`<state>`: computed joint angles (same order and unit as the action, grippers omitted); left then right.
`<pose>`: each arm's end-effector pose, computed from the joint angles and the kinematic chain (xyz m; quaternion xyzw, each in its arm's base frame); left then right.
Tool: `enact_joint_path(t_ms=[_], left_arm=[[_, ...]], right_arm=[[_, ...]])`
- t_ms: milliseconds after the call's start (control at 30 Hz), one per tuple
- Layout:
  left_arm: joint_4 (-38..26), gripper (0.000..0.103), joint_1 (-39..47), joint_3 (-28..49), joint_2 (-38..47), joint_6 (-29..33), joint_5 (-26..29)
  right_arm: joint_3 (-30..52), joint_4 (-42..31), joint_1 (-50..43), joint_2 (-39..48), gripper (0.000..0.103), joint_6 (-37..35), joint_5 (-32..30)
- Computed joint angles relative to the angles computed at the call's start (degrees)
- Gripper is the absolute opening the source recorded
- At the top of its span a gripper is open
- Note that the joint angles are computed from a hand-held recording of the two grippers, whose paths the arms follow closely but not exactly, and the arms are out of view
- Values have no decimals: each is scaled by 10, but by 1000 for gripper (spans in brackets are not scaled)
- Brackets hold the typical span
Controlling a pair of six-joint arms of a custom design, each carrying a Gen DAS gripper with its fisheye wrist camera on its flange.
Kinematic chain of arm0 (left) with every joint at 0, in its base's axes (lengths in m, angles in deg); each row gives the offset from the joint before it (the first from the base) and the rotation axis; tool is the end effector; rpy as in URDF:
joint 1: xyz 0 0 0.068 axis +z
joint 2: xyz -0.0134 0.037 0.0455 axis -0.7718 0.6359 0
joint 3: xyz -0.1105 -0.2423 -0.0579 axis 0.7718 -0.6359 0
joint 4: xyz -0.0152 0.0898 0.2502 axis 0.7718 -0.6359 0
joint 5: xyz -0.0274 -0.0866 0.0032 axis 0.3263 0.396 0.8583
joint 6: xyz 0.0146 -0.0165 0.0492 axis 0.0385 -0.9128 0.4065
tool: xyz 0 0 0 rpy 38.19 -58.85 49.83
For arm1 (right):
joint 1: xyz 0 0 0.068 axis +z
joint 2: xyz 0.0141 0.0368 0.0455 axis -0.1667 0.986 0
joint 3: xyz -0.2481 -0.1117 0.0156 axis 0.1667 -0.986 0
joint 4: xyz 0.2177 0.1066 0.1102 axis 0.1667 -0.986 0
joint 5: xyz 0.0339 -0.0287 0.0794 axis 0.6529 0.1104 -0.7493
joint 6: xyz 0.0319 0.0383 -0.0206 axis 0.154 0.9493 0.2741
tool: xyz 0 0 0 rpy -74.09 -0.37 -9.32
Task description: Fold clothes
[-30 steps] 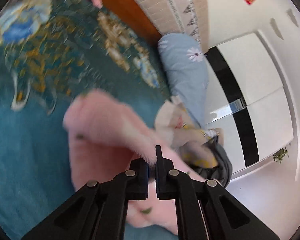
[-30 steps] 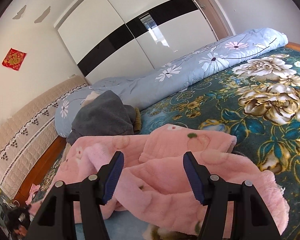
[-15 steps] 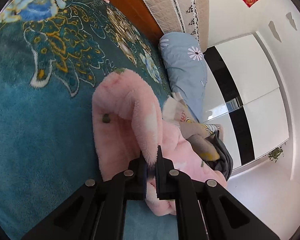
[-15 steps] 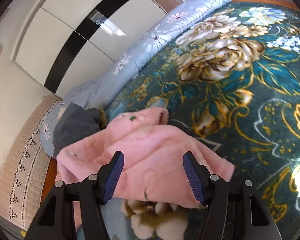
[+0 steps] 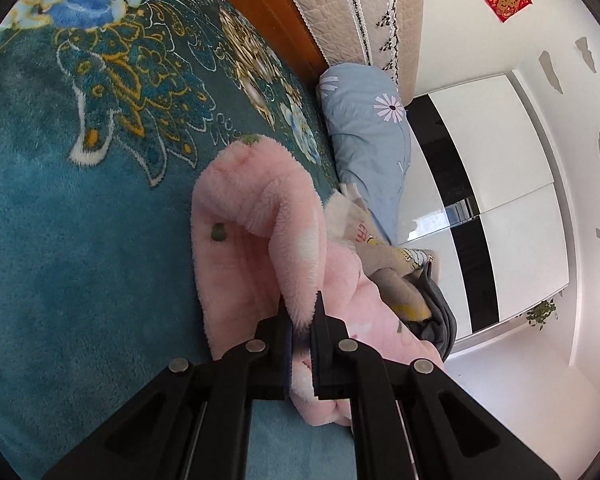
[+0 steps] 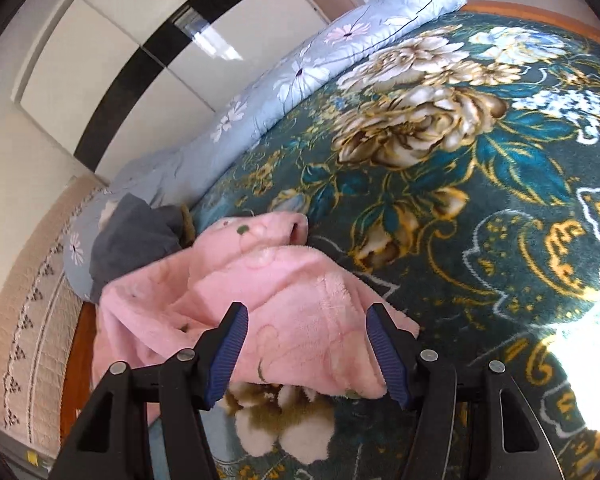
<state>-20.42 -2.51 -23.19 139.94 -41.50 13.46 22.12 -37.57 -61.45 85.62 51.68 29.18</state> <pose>0.2044 0.1856 0.0122 -0.4221 0.7067 -0.3586 0.4402 0.1833 -0.1991 0.1298 0.3281 0.8600 0.1623 0.3555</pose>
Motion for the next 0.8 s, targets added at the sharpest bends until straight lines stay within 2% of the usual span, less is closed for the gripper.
enact_joint_path(t_ms=[33, 100, 167, 200, 233, 400, 533, 667, 733, 800], left_arm=[[-3, 4, 0, 0, -1, 3, 1], [-3, 4, 2, 0, 0, 4, 4], [-4, 4, 3, 6, 7, -1, 13], [-5, 5, 3, 8, 10, -4, 17], [-6, 5, 3, 10, 13, -6, 20], [12, 5, 9, 3, 16, -10, 22], [33, 5, 13, -6, 17, -19, 10], [33, 5, 16, -7, 16, -21, 3], [29, 5, 17, -5, 16, -21, 1], [21, 5, 19, -2, 16, -23, 1]], right_arm=[[2, 13, 17, 11, 65, 7, 29], [-2, 25, 28, 12, 63, 9, 29], [-9, 31, 41, 1, 44, 3, 37], [-10, 25, 55, -14, 20, -5, 65], [-10, 17, 67, -26, 8, -12, 84], [8, -34, 60, -120, 7, -34, 58], [55, -78, -12, -211, 7, -34, -8], [123, -111, -97, -236, 7, -26, -75], [151, -111, -103, -215, 7, -19, -62], [172, -100, -86, -175, 7, -12, -17]])
